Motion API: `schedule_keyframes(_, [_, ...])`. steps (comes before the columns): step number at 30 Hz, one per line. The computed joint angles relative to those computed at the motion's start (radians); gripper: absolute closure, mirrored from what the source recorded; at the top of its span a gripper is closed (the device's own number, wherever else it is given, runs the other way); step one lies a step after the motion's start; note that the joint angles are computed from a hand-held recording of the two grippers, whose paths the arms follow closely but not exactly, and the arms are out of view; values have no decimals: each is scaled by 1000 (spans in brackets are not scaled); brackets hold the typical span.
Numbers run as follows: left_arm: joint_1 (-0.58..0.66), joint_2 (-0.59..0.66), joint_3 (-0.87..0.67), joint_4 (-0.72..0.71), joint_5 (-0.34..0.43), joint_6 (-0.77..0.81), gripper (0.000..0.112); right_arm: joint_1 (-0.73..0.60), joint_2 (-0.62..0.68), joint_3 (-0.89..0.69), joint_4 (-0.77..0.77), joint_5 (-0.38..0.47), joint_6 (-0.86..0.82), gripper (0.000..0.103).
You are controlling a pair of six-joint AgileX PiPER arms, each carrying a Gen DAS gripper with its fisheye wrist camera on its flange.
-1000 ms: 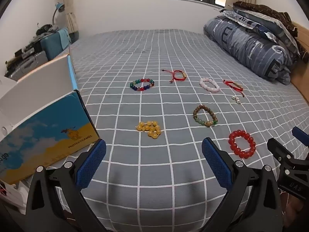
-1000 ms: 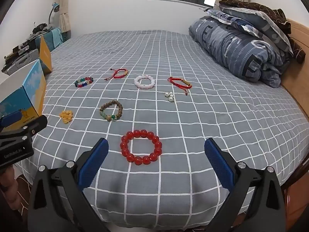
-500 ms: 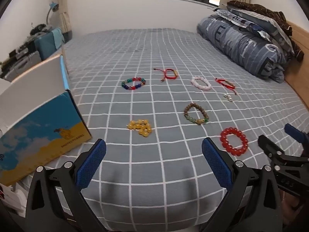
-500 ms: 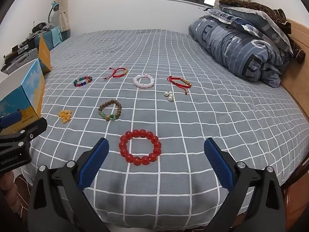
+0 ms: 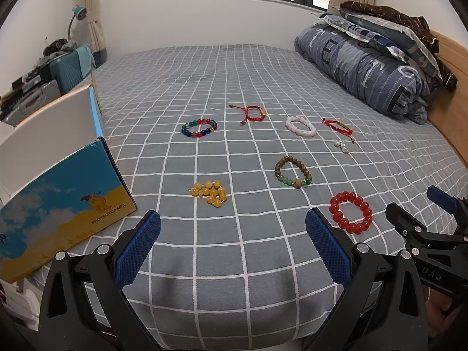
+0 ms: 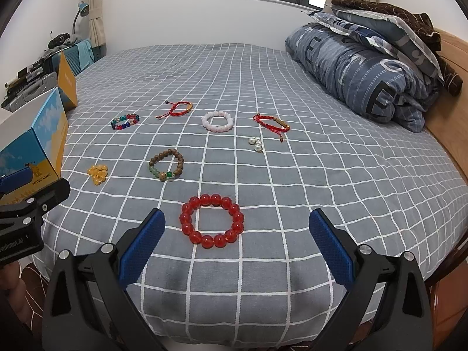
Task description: Organize jewelry
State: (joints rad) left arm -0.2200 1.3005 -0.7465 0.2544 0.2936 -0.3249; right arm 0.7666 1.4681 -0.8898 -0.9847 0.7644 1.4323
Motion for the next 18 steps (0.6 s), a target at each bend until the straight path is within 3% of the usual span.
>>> schedule_keyframes(18, [16, 10, -12, -15, 8, 18, 15, 0, -3, -2, 3, 1, -3, 8])
